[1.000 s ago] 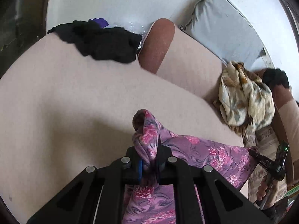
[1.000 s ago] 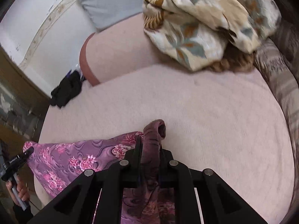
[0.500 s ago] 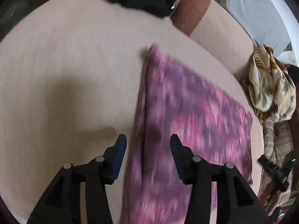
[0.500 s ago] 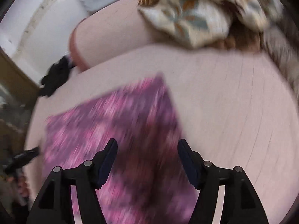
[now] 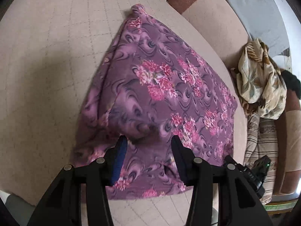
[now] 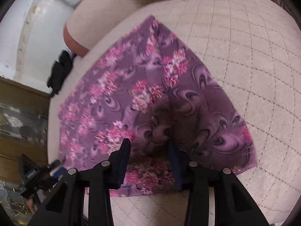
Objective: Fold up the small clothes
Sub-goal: 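Lift the edge with both grippers and fold the shirt over again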
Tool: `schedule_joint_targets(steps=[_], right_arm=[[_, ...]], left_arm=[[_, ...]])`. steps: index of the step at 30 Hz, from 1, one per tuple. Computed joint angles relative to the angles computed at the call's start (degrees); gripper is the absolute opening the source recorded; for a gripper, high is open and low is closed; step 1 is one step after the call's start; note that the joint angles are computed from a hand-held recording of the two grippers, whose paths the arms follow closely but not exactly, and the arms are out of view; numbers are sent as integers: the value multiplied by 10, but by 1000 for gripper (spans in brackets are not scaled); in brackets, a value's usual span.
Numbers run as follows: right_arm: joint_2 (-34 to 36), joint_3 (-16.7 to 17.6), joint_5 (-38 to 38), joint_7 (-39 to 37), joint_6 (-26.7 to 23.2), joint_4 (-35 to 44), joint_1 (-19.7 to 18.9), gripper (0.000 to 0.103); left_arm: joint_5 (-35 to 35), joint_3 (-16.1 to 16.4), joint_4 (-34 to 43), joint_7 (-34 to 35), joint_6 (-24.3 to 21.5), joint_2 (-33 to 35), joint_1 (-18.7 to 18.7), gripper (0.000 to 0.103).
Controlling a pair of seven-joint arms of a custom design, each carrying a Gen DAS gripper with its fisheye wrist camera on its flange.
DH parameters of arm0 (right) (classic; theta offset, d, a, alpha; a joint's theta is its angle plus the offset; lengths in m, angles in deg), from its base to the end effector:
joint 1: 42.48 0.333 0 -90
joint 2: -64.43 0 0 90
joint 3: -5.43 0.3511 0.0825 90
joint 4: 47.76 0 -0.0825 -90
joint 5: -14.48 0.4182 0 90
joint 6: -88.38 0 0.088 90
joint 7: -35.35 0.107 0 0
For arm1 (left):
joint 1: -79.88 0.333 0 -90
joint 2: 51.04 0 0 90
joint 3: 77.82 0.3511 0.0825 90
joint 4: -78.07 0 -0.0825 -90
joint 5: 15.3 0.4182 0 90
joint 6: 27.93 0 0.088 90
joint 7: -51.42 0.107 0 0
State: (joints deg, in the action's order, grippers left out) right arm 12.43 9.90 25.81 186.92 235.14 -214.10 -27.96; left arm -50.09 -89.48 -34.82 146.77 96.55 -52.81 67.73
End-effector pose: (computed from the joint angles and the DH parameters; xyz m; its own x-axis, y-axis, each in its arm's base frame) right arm 0.3047 0.1007 0.4730 -0.6354 -0.5694 -0.5217 -0.5900 0.7938 -0.1479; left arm 0.5436 -0.2651 0.5349 -0.2358 -0.8261 0.5118 -0.9692 0.1610 -0.1866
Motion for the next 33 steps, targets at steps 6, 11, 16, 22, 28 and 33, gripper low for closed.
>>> schedule_joint_targets(steps=[6, 11, 16, 22, 28, 33], right_arm=[[12, -31, 11, -32, 40, -10, -2, 12], [-52, -11, -17, -37, -6, 4, -38, 11], [-57, 7, -67, -48, -119, 48, -65, 11], [-31, 9, -51, -29, -72, 4, -63, 16], [-112, 45, -47, 54, -60, -24, -43, 44], [-89, 24, -34, 70, -42, -21, -20, 44]], left_arm=[[48, -7, 35, -38, -28, 37, -2, 6], [14, -3, 6, 35, -21, -31, -9, 5], [-1, 3, -31, 64, -30, -60, -19, 5], [-17, 5, -30, 68, -65, -23, -13, 8], [4, 12, -31, 79, -44, -49, -5, 33], [8, 5, -12, 68, -59, -28, -10, 33]])
